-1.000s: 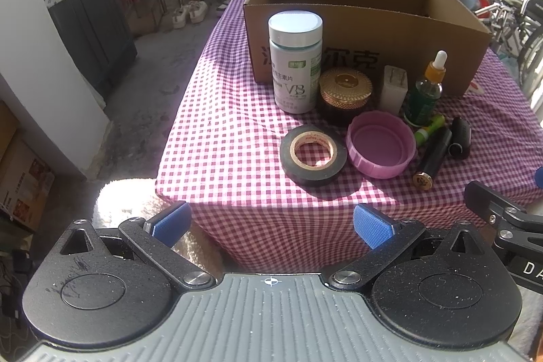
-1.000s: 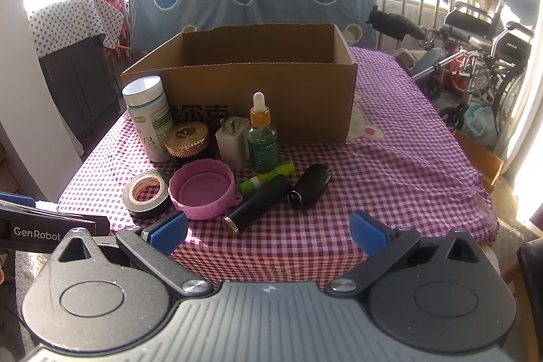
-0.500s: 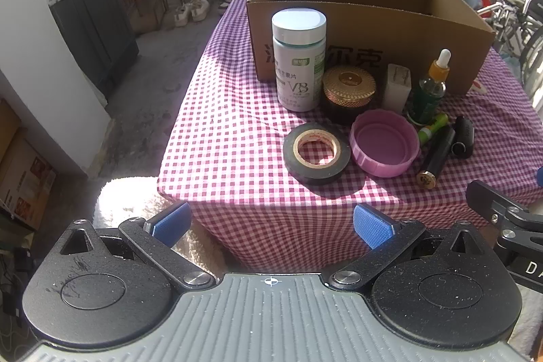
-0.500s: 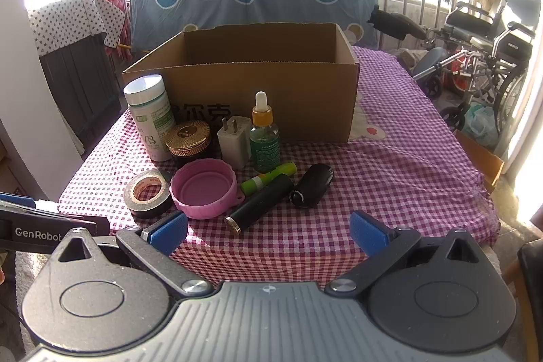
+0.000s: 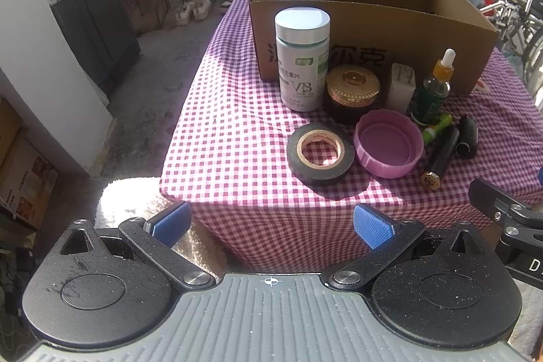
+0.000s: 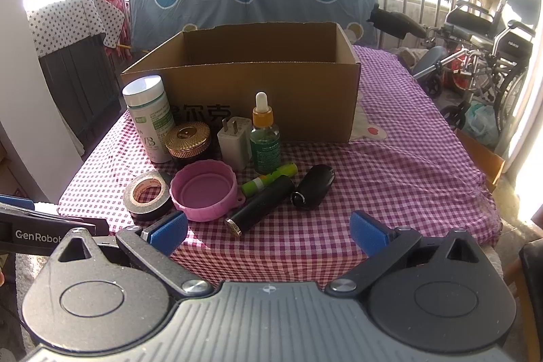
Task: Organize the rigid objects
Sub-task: 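Move the right tool toward the black key-fob case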
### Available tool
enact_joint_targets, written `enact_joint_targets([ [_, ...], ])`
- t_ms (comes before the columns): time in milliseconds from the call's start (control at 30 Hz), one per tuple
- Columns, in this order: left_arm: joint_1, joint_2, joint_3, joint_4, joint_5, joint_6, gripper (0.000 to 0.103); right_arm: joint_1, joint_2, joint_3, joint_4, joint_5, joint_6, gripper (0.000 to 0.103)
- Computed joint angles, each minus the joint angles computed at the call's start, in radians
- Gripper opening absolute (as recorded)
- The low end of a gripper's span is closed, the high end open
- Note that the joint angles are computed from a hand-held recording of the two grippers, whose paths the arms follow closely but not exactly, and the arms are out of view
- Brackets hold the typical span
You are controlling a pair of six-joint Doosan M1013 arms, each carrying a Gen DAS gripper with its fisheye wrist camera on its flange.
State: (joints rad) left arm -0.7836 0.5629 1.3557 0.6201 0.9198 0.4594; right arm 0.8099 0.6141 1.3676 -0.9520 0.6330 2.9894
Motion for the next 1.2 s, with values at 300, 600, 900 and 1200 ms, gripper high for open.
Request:
enact_joint_targets([
  [300, 0.008, 0.008, -0.015, -0.012, 0.008, 0.019, 0.102, -0.003, 0.005, -0.011, 0.014, 0.003, -0.014, 0.103],
  [600, 0.015, 0.025, -0.039, -0.017, -0.002, 0.052, 0.102, -0.016, 0.017, -0.029, 0.018, 0.012, -0.006, 0.103],
  [900, 0.031, 0.029, -0.026, -0.071, -0.251, 0.202, 0.102, -0.047, -0.006, 0.031, -0.107, 0.019, 0.199, 0.103],
  [1200, 0.044, 0.071, -0.063, -0.284, -0.465, 0.531, 0.095, -0.113, -0.002, 0.037, 0.025, -0.085, 0.143, 0.069],
])
